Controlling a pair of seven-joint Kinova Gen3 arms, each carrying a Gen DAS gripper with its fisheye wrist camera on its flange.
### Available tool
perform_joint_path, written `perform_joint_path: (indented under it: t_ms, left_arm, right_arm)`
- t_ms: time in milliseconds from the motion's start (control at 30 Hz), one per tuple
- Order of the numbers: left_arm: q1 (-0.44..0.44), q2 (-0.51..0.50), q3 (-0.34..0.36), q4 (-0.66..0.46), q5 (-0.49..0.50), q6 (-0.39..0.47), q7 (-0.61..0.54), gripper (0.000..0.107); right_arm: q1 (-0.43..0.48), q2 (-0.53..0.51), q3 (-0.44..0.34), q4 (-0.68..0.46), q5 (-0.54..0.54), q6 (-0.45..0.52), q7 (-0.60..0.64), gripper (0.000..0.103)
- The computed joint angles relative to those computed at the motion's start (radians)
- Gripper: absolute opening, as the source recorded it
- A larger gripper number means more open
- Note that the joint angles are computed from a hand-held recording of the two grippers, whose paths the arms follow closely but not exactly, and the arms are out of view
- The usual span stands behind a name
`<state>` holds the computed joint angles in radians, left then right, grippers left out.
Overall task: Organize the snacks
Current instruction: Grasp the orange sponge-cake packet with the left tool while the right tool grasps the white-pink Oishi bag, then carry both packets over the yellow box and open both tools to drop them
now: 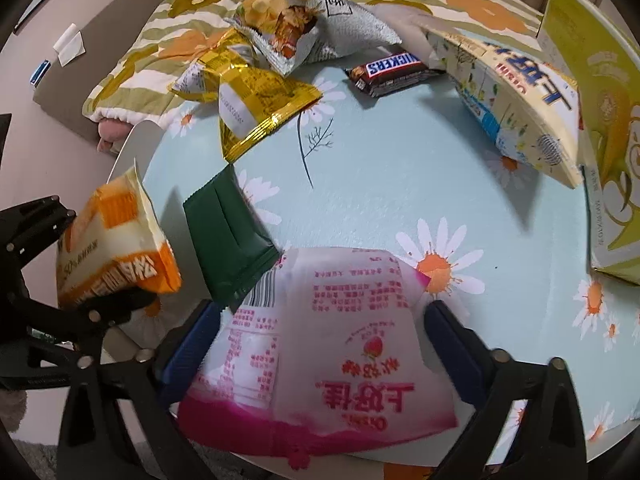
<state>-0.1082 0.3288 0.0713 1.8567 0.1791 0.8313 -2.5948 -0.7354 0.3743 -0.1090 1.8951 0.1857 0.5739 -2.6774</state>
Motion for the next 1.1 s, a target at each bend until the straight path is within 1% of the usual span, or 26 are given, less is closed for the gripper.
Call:
perform_joint_path:
  t_ms: [67,133,233,300,400,500,567,667,767,800,867,967,1100]
  left_arm:
    - [-0.002,-0.001,-0.001,-0.003,0.004,0.007,0.004,0.063]
    - [-0.006,0.0,-0.001,-0.008,0.01,0.013,0.003,0.063]
    - [-0.014,0.006,-0.002,-0.019,0.017,0.022,-0.001,0.063]
    - [-0.021,0.005,-0.001,-0.02,0.025,0.024,-0.007,0.063]
    - [-0.032,-0.001,0.0,-0.023,0.039,0.033,-0.021,0.063]
    - [-0.039,-0.011,-0.001,-0.029,0.053,0.045,-0.031,0.063]
    - [-0.045,-0.023,-0.001,-0.033,0.067,0.057,-0.041,0.063]
    - [-0.063,-0.048,-0.001,-0.048,0.106,0.092,-0.067,0.063]
    - [-0.071,-0.084,-0.005,-0.069,0.15,0.125,-0.087,0.063]
    - [-0.072,-0.093,-0.006,-0.089,0.161,0.148,-0.09,0.063]
    - [-0.075,-0.113,-0.007,-0.121,0.196,0.179,-0.111,0.063]
    - [-0.063,-0.14,-0.008,-0.16,0.241,0.201,-0.127,0.063]
    - [-0.035,-0.157,-0.005,-0.212,0.292,0.23,-0.119,0.063]
  right_arm:
    - [0.024,0.008,-0.018,0.001,-0.027,-0.019,0.025,0.083]
    - [0.031,0.015,-0.025,-0.003,-0.044,-0.018,0.043,0.078]
    - [-0.005,0.021,-0.002,-0.024,-0.019,0.026,0.029,0.069]
    - [-0.005,0.018,-0.002,-0.024,-0.019,0.022,0.022,0.06]
    - [-0.004,0.003,-0.001,-0.004,-0.026,-0.002,0.003,0.054]
    - [-0.033,-0.023,0.017,0.008,0.005,-0.005,-0.046,0.054]
    - [-0.049,-0.044,0.023,0.009,0.035,0.01,-0.081,0.054]
    - [-0.085,-0.087,0.032,0.014,0.101,0.04,-0.171,0.054]
    - [-0.109,-0.154,0.024,0.012,0.174,0.094,-0.274,0.054]
    - [-0.11,-0.179,0.017,0.018,0.196,0.11,-0.301,0.054]
    - [-0.116,-0.215,0.001,0.004,0.243,0.164,-0.354,0.054]
    - [-0.12,-0.281,-0.027,-0.012,0.318,0.264,-0.425,0.054]
    - [-0.076,-0.343,-0.069,-0.023,0.379,0.329,-0.467,0.054]
